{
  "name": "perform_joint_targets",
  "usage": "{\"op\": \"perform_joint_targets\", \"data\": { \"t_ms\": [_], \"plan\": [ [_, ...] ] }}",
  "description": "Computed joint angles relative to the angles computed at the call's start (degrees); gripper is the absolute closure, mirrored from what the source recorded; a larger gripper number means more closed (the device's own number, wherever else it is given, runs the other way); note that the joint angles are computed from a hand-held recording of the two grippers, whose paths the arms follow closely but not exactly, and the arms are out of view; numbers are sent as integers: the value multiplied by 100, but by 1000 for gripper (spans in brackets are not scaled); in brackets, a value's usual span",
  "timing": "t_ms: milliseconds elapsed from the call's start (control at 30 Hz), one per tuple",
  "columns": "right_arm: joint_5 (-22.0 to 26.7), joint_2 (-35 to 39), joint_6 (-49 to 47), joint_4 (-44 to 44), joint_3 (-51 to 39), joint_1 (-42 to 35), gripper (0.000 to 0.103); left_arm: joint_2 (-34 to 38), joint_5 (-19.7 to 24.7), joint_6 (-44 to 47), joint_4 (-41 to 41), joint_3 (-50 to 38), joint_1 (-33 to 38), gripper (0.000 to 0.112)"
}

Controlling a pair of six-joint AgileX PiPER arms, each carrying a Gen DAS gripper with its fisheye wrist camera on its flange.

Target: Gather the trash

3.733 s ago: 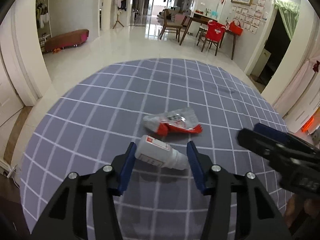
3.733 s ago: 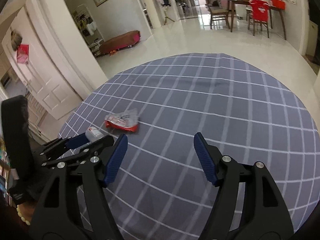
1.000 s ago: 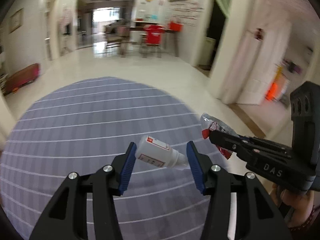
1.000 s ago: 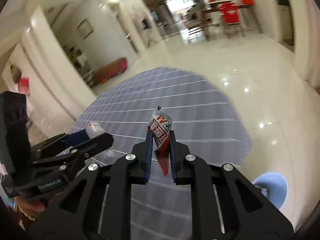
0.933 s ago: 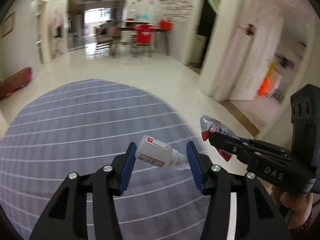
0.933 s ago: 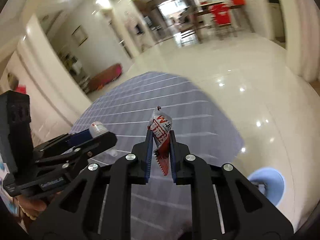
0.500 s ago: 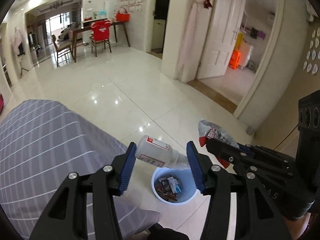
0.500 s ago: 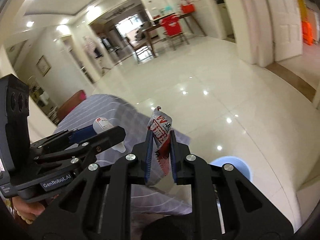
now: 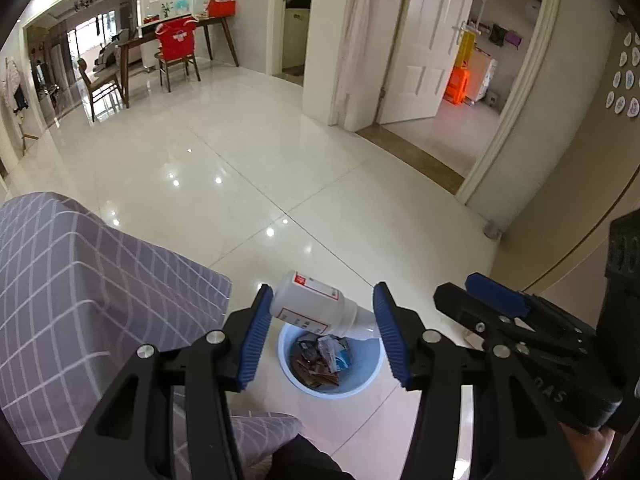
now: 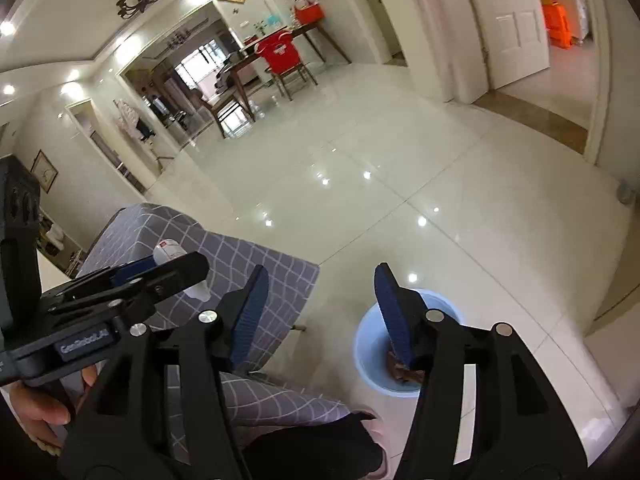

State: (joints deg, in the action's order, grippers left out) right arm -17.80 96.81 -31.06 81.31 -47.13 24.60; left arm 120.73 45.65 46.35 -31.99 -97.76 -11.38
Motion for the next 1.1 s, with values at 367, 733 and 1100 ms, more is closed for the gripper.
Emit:
{"op": "perform_joint_targets", "data": {
  "t_ms": [367, 733, 1100],
  "plan": [
    [-1192, -601, 544, 29, 749, 486, 41, -164, -124, 80, -62, 324, -312, 61],
    [-1839, -1026, 241, 583, 954, 830, 36, -299, -97, -303, -175, 379, -363, 35],
    [-1997, -1352, -800, 1341, 494, 1397, 30, -1689, -638, -378, -119, 1335, 47, 30]
  ]
}}
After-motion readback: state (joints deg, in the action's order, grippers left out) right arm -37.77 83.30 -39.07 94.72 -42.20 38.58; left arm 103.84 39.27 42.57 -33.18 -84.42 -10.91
